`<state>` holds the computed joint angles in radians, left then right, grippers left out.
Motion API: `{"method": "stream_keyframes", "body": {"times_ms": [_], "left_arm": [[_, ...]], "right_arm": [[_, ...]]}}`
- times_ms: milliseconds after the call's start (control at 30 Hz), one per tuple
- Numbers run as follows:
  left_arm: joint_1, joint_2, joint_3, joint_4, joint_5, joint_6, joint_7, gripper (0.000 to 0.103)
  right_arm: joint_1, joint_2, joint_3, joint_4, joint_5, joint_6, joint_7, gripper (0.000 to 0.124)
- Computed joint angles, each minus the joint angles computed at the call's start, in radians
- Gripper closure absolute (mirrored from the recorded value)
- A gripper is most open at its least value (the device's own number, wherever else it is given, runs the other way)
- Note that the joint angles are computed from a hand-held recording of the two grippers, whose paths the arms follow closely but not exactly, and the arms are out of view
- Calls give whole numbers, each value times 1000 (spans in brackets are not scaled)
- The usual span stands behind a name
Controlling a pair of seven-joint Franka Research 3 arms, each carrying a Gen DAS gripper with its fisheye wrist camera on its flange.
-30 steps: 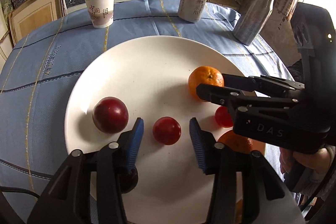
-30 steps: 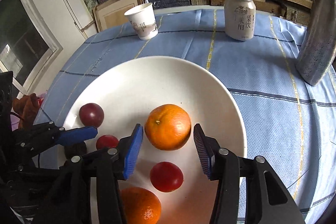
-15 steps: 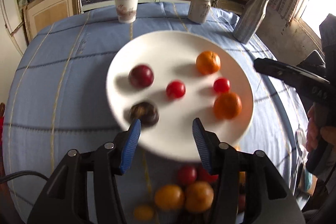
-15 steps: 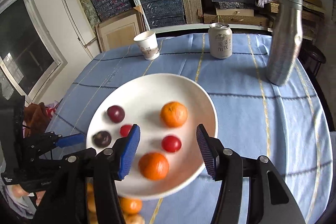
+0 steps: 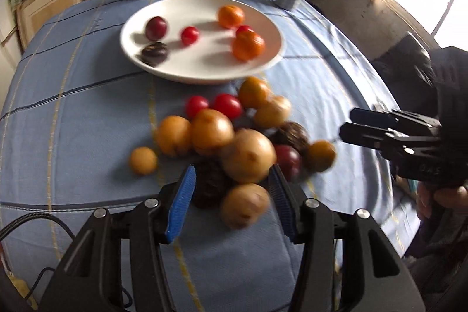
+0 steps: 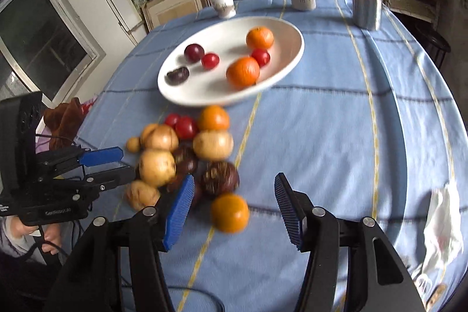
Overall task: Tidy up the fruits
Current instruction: 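Grasp a potato with the left tool while the right tool grasps a tangerine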
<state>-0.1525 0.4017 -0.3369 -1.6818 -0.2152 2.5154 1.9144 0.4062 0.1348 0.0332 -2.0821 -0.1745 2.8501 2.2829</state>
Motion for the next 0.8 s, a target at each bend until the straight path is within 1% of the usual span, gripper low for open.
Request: {"method": "stream_keyframes", "body": {"times_ms": [67, 167, 200, 267, 400, 500, 567, 633, 733, 767, 800], "left_arm": [[0, -11, -12, -21, -2, 0, 33, 52], [-6, -20, -15, -46, -11, -4, 42, 52], [-9, -31, -12, -68, -11, 25, 41, 52], [-9, -36, -11, -83, -19, 45, 35, 52], [-15, -56, 1, -124, -15, 86, -17, 53], [-26, -65, 21, -145, 18, 106, -78, 53], [-29, -60, 31, -146, 41, 102, -121, 53], [-20, -50, 26, -142, 34, 91, -146, 53], [-20, -41, 26, -151, 49, 114, -174, 53], [-20, -39, 25, -154, 54, 121, -180, 56], [-8, -38, 11, -158, 38, 128, -167, 58]], "right_arm": [[9, -23, -8, -22, -35, 3, 33, 66], [3, -54, -5, -52, -75, 4, 73, 66], [-3, -61, 0, -62, -77, 8, 78, 66], [-14, -78, 9, -85, -81, 11, 85, 66], [-35, -106, 31, -120, -67, 4, 76, 66], [-49, -119, 43, -135, -48, 0, 52, 66], [-55, -122, 50, -140, -24, -3, 23, 66], [-57, -121, 56, -139, -5, -7, -5, 66], [-58, -106, 60, -125, 25, -19, -63, 66], [-57, -95, 62, -115, 47, -25, -92, 66], [-56, -87, 62, -109, 66, -27, -113, 66]]}}
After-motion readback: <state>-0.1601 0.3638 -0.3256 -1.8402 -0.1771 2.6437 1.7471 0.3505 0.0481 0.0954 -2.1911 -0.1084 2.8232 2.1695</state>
